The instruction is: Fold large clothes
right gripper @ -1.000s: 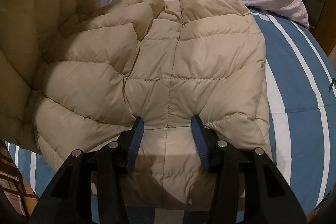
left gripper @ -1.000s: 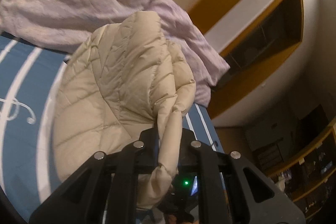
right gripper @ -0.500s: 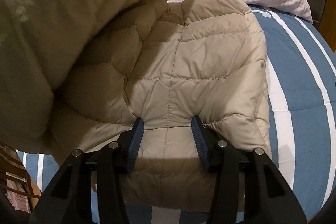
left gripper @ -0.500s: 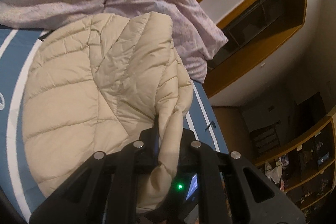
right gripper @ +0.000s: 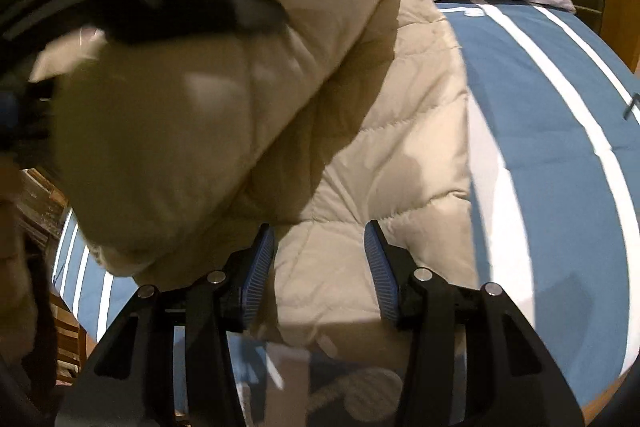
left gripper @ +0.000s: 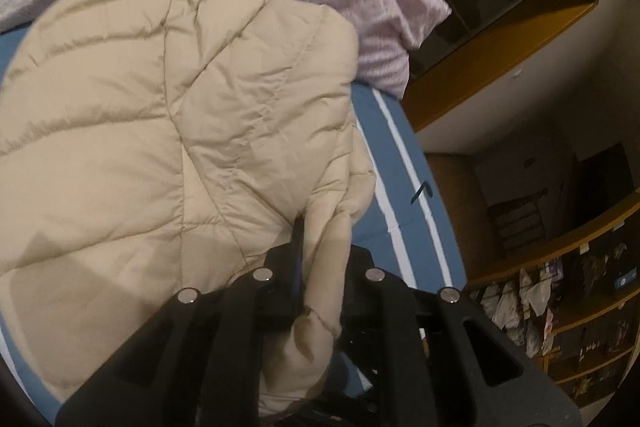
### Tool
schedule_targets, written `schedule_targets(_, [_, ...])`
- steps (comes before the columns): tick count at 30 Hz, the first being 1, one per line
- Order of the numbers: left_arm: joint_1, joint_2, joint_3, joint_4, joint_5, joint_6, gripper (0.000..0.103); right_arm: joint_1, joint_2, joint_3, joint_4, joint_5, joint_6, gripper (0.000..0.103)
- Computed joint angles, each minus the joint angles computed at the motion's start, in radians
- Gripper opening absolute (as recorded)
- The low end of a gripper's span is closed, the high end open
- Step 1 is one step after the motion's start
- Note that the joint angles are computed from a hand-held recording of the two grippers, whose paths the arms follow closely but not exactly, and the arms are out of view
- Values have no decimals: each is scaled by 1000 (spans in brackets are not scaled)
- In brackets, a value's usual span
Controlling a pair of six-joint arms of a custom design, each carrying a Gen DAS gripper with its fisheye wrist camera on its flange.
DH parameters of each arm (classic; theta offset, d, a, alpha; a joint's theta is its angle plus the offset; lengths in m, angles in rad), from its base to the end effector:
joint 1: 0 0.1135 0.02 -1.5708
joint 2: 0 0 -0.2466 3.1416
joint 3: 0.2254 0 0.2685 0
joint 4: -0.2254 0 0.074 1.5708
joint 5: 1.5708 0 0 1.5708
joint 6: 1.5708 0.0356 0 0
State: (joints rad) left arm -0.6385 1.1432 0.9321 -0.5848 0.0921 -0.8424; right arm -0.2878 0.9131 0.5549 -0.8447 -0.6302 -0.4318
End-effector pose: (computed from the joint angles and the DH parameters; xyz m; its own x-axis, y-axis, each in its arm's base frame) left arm 0.2091 -0.1592 0.2635 -0.8633 -0.2846 -0.4167 0.0013 0.8245 -0.5658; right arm 0.1712 -0.0288 0.1772 -0.8235 -0.1088 -0.5568 -0.3507 0.8691 0.3489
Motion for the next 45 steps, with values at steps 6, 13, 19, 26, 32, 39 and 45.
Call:
schedule_targets(6, [-31, 139, 47, 17, 23, 11, 15, -91, 10, 11, -54, -29, -67, 49])
schedule_targets(13, [-39, 83, 108, -50, 14, 42, 50, -181, 29, 46, -109, -38, -147, 49])
schedule_targets(19, [13, -92, 120, -181, -77, 87, 65, -296, 58, 90, -150, -31, -235, 49])
schedule_targets(26, [153, -173, 83, -332, -200, 155, 65, -397, 104, 134, -161, -29, -276, 49])
schedule_targets(32, [225, -174, 36, -355, -230, 188, 63, -441, 116, 163, -164, -31, -276, 49])
schedule_targets(39, [159, -140, -13, -310, -245, 157, 63, -444, 154, 225, -140, -44, -221, 49])
schedule_targets(45, [105, -83, -28, -255, -242, 130, 63, -402, 157, 295, -140, -80, -145, 49])
